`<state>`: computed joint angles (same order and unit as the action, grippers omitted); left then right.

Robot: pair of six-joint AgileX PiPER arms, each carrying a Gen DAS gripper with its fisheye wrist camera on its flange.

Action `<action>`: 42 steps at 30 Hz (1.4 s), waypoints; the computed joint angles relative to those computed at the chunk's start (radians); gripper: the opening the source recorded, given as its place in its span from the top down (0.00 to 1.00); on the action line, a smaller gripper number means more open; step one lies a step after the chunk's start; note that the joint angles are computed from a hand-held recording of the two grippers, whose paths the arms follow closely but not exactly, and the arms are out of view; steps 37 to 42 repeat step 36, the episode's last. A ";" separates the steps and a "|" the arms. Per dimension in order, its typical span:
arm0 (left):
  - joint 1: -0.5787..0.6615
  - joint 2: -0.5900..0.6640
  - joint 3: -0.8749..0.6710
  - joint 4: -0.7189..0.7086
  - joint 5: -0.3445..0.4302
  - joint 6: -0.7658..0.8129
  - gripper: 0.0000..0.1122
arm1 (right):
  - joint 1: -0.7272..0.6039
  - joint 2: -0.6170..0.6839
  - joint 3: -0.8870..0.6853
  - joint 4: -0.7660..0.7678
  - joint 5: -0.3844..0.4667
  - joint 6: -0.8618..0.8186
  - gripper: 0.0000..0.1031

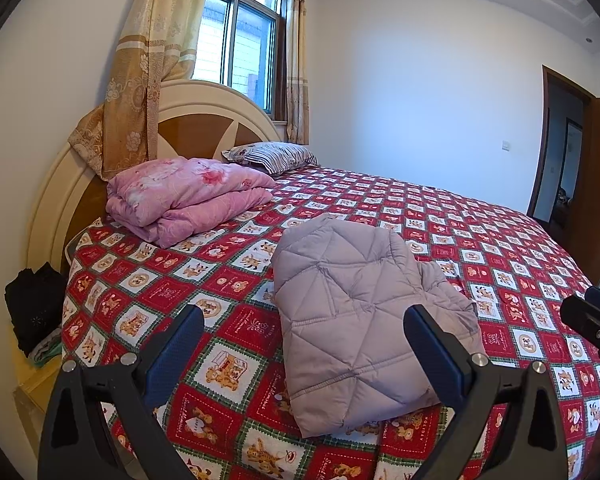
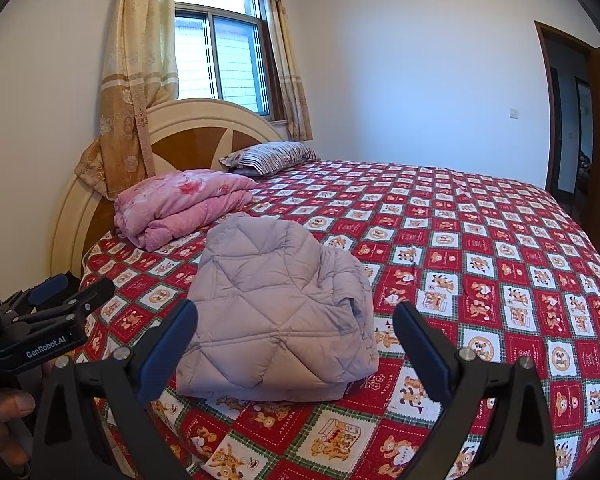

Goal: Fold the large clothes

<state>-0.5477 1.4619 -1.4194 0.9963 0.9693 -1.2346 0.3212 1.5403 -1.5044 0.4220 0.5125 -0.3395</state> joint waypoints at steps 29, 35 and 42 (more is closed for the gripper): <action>0.021 0.030 -0.016 -0.075 -0.043 0.104 0.11 | 0.017 -0.016 -0.014 -0.025 -0.010 0.032 0.02; 0.004 0.033 0.000 -0.037 -0.039 0.088 0.11 | 0.012 -0.018 -0.005 -0.011 -0.012 0.018 0.02; 0.007 0.035 -0.003 -0.046 -0.044 0.092 0.11 | 0.012 -0.017 -0.006 -0.013 -0.011 0.021 0.02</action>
